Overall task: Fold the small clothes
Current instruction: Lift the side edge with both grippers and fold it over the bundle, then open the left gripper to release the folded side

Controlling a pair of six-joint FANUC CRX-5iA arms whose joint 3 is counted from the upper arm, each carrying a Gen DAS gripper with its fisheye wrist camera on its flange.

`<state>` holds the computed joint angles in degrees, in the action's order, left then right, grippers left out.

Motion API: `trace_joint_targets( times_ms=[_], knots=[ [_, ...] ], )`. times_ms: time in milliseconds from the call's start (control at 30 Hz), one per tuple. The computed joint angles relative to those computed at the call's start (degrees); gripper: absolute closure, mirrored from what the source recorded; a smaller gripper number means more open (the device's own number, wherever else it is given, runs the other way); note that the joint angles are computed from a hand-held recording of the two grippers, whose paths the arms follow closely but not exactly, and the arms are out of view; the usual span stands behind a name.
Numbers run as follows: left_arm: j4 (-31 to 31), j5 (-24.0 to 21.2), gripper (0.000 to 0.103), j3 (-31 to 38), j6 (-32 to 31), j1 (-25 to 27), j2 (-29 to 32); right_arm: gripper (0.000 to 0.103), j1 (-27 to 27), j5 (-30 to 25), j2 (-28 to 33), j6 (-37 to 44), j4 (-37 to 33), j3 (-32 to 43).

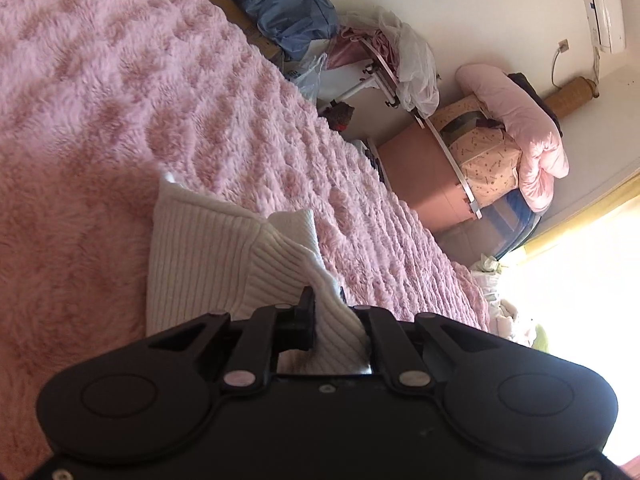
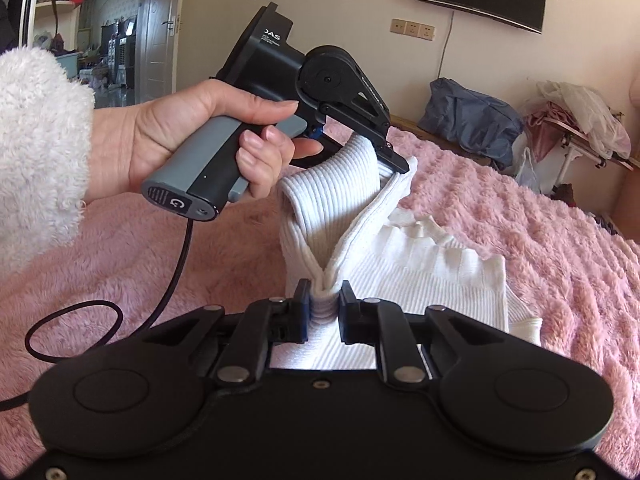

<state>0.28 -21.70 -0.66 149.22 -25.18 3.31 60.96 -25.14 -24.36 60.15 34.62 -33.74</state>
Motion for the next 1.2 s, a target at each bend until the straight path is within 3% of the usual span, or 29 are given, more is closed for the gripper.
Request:
trace_joint_targets(
  times_ms=[367, 833, 1000, 1067, 1200],
  knots=[
    [6.06, -4.92, 0.099, 15.37, -6.08, -2.53, 15.29, 0.09, -8.55, 0.07, -0.51, 4.46, -9.13, 0.78],
    [3.21, -23.74, 0.097, 38.23, -6.15, -4.42, 30.52, 0.089, -18.61, -5.29, 2.2, 22.08, -36.43, 8.13],
    [-0.38, -33.59, 0.08, 50.71, -4.94, -5.78, 36.19, 0.085, -17.86, -4.94, 2.0, 17.52, -31.95, 6.49],
    [-1.74, -36.59, 0.079, 54.84, -5.4, -6.28, 37.52, 0.083, -17.58, -5.68, 2.1, 14.86, -28.79, 5.94],
    [-2.82, -33.35, 0.075, 51.35, -5.61, -6.83, 33.57, 0.082, -17.39, -7.38, 1.45, 11.28, -25.21, 5.77]
  ],
)
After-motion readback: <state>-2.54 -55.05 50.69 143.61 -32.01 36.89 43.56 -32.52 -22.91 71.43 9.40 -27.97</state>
